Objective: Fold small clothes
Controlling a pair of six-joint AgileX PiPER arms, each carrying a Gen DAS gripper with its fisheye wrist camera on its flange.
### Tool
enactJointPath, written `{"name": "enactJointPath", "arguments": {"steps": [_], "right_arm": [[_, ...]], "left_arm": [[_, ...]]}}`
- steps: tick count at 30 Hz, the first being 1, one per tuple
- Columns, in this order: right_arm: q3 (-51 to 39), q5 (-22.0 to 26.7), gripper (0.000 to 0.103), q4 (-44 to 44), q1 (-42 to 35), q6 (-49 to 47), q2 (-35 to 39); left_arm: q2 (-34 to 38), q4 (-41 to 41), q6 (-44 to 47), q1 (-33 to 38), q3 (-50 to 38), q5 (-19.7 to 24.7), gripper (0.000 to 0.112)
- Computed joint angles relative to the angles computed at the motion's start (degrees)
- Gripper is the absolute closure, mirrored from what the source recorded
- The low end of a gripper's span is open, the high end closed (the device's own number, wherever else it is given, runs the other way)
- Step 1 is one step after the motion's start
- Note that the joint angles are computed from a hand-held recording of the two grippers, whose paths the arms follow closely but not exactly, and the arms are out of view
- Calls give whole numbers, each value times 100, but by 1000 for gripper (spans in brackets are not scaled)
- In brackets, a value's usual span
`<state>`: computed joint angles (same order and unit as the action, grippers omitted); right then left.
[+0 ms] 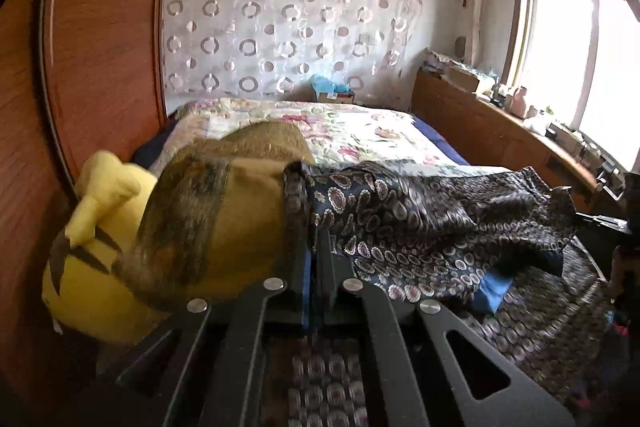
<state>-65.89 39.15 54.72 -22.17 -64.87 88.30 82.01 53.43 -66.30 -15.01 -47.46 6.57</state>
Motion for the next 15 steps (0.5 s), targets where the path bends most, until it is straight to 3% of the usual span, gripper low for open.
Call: {"name": "enactJointPath", "arguments": {"steps": [5,15], "right_arm": [[726,412,102,279,-549,-576,-596],[1407,1147,102,267,-1337,-743,-1253]], "left_arm": [[-368,113,-253,-158,539,67,110],[-617,-1494,1335,-160,742,192,110]]}}
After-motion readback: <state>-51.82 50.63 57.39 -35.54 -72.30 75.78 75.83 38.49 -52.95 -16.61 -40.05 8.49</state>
